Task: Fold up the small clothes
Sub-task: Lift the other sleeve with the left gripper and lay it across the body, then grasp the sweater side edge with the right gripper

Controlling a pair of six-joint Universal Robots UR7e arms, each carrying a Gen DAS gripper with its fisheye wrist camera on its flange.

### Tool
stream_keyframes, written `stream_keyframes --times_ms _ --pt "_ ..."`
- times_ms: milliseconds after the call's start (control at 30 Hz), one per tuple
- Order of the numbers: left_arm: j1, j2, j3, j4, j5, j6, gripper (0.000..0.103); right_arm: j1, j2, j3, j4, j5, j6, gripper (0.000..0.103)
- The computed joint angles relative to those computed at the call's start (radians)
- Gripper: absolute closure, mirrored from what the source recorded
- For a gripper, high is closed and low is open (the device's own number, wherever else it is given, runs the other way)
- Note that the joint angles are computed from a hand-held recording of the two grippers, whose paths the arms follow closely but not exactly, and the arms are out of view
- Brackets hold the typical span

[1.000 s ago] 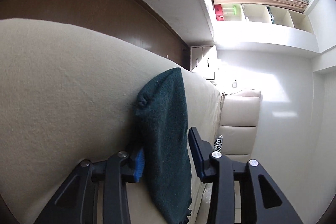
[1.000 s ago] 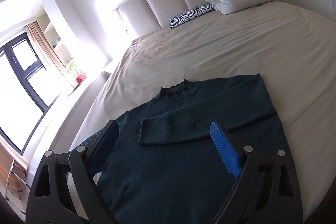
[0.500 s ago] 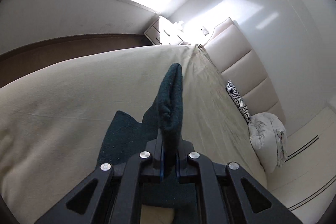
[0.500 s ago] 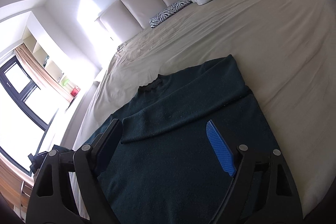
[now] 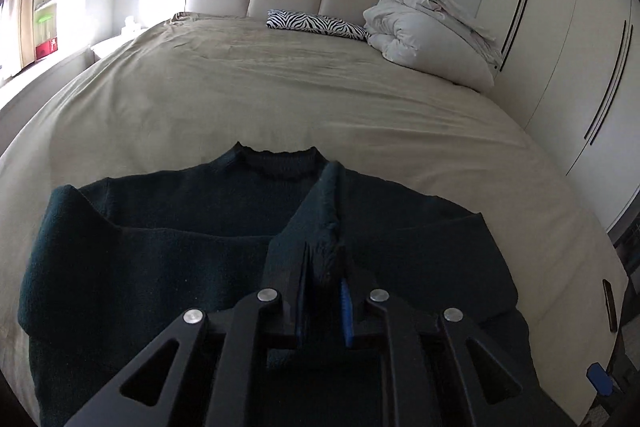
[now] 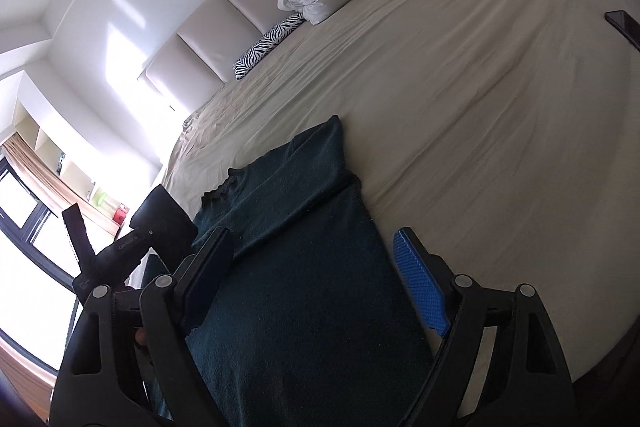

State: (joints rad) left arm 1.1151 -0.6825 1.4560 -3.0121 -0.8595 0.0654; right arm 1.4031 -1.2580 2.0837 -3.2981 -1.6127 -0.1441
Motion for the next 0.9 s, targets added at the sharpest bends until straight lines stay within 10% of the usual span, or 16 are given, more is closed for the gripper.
stream_keyframes --times_ms 333,700,900 --pt "0.010 -0.195 0.221 -0.031 -0.068 -0.036 0.013 0.031 0.082 -0.087 0.079 -0.032 -0.027 0.021" --pt "0.111 -0.417 0.384 -0.139 -0.063 -0.071 0.022 0.192 0.370 -0.510 0.474 -0.095 -0.067 0.022" --pt "0.186 -0.467 0.350 -0.137 -0.053 -0.088 0.022 0.217 0.578 -0.796 0.725 -0.230 -0.001 0.039"
